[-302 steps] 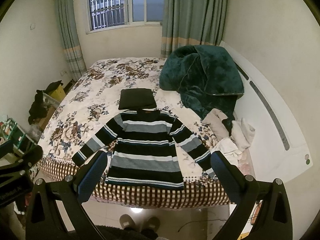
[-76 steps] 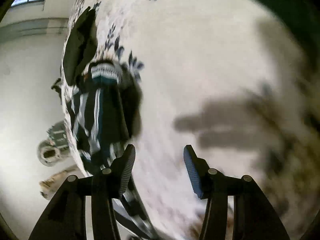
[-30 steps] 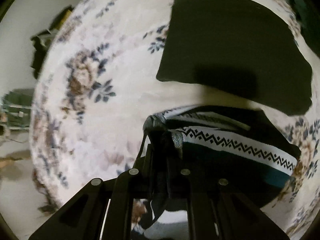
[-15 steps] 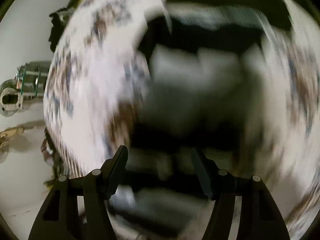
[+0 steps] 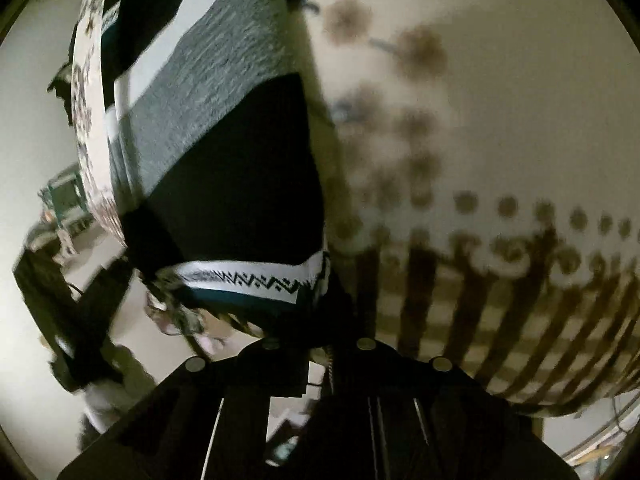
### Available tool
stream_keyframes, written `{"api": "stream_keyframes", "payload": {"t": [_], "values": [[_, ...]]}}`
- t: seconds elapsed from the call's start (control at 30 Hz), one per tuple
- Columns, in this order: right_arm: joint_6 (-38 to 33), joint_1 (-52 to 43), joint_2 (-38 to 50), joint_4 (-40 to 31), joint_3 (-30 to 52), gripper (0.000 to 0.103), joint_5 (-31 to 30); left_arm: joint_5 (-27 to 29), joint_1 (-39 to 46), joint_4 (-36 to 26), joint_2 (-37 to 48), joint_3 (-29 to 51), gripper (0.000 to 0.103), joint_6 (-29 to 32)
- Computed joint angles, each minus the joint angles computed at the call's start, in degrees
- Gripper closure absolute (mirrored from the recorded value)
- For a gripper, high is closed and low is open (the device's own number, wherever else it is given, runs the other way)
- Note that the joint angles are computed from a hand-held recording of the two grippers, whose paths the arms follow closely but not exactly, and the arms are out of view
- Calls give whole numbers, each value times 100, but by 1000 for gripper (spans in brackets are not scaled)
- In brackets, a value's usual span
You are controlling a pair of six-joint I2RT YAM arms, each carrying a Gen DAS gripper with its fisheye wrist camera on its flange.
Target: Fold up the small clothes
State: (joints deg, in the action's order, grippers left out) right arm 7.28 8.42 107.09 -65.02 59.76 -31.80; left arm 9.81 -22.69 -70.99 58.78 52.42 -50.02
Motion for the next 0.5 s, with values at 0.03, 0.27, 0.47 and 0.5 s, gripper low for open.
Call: {"api": "stream_keyframes", "payload": {"t": [0.03,0.27,0.47,0.5], "values": [[109,100,30,41,-8,96,60,344,330,-5,3,-53,94,252],[14,-70,749,-966,1555,41,115,877,2006,-827,1543,2344,65,2571],[628,-570,2465,-1434,5341,37,179,1276,2264,-63,5097,6076,64,3172],[836,-583,2856,-1271,6061,37,262,1322,2221,-64,5692,6796,64,3230]]}}
